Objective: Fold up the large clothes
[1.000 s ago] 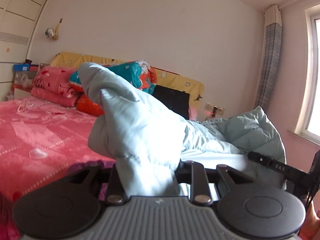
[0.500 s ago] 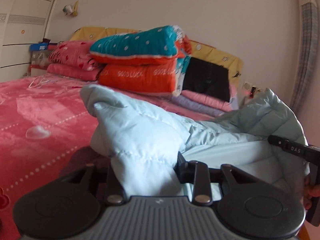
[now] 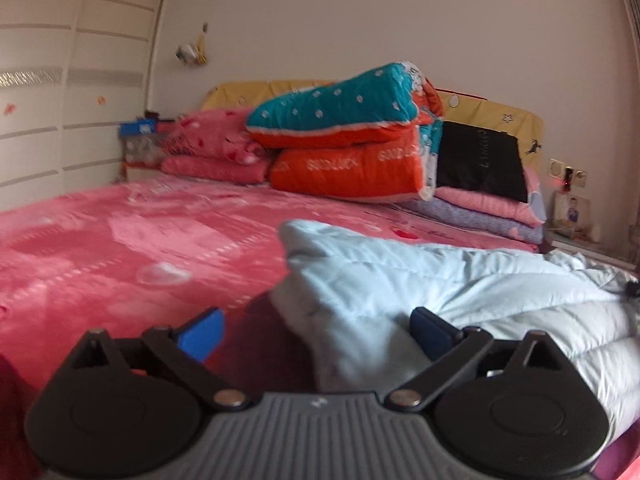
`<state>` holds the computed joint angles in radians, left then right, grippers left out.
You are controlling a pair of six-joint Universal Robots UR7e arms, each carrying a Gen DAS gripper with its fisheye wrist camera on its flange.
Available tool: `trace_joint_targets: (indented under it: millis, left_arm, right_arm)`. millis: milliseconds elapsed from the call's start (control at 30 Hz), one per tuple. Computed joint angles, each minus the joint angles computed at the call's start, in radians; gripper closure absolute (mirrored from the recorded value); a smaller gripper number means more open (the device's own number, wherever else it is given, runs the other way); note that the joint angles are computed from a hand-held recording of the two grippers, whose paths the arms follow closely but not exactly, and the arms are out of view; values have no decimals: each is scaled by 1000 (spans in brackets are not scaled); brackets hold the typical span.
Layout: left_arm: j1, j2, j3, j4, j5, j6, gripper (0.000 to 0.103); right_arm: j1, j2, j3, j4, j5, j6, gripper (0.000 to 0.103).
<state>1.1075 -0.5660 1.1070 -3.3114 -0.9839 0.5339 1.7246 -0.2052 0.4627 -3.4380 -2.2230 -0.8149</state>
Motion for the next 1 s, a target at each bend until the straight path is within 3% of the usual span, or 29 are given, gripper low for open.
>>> trace_joint_targets:
  millis: [200, 367, 600, 767, 833, 1000]
  left_arm:
    - [-39, -147, 278, -170, 71, -10, 4]
    - [-88, -300, 559, -191, 113, -126, 3]
    - [-194, -518, 909, -160, 189, -332, 2]
    - [-304, -691, 1117, -14, 296, -583, 2]
    - [-353, -769, 1189, 71, 341, -692, 2]
    - [-479, -949, 1317, 324, 455, -927, 2]
  right_arm:
    - [7, -186, 379, -286, 17, 40, 0]
    - [25, -339, 723, -434, 47, 85, 0]
    - [98, -476, 1122, -624, 30, 61, 0]
    - [183, -549, 1381, -686, -56, 184, 0]
    - [215, -575, 1473, -669, -89, 270, 0]
    - [296, -590, 1632, -691, -138, 375, 0]
